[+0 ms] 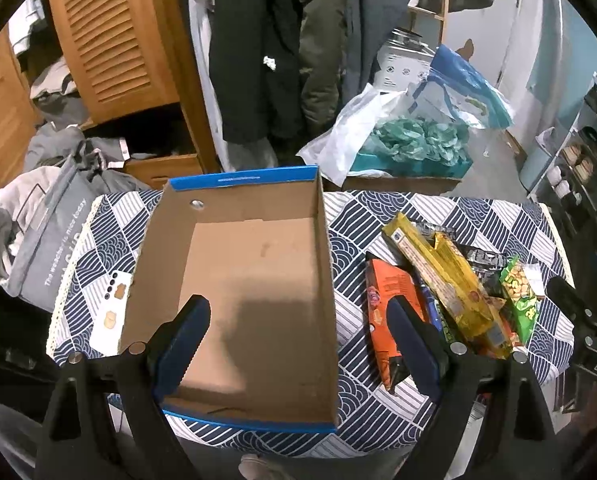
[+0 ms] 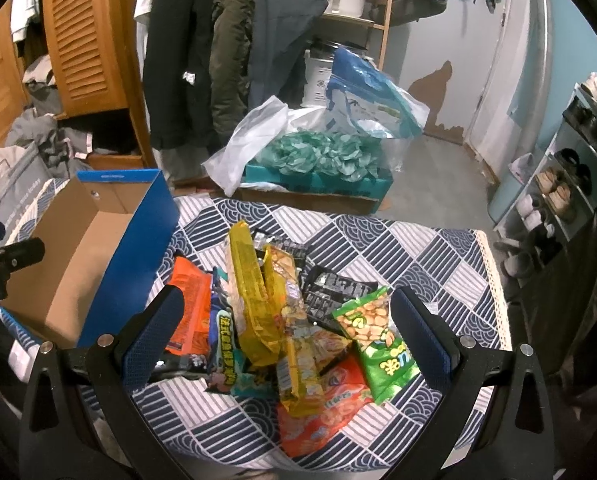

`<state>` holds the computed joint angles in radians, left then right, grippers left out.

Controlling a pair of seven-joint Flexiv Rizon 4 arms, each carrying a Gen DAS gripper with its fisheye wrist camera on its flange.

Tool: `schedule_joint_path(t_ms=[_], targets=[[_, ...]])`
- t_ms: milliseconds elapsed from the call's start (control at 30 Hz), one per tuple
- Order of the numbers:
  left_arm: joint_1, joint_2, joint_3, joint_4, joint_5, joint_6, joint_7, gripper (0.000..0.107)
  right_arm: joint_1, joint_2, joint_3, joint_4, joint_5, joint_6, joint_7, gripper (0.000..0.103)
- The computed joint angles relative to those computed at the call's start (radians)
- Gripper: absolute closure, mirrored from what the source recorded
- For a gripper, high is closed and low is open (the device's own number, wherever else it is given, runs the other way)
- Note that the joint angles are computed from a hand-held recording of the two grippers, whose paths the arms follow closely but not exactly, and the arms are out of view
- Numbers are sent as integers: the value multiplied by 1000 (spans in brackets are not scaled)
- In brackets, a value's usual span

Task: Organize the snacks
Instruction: 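Lower the left tool onto the orange bag while the right tool reaches the green peanut bag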

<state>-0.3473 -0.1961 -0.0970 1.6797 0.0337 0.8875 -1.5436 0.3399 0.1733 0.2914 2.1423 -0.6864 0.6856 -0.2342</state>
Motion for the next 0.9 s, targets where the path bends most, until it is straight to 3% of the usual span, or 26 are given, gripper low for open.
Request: schedule_joint_path(t_ms=[300,633,900], targets=[[-14,-21,-10,-23,-3,-32,0,16,-11,22,-1,22,22,-1,-7,2],[-58,-102,-16,-105,31,-160,-12,16,-61,69,-22,97,77,42,-31,2],[-106,-154,-14,-159,77,-209,-17,16,-105,84,-41,156,139,73,-61,2]])
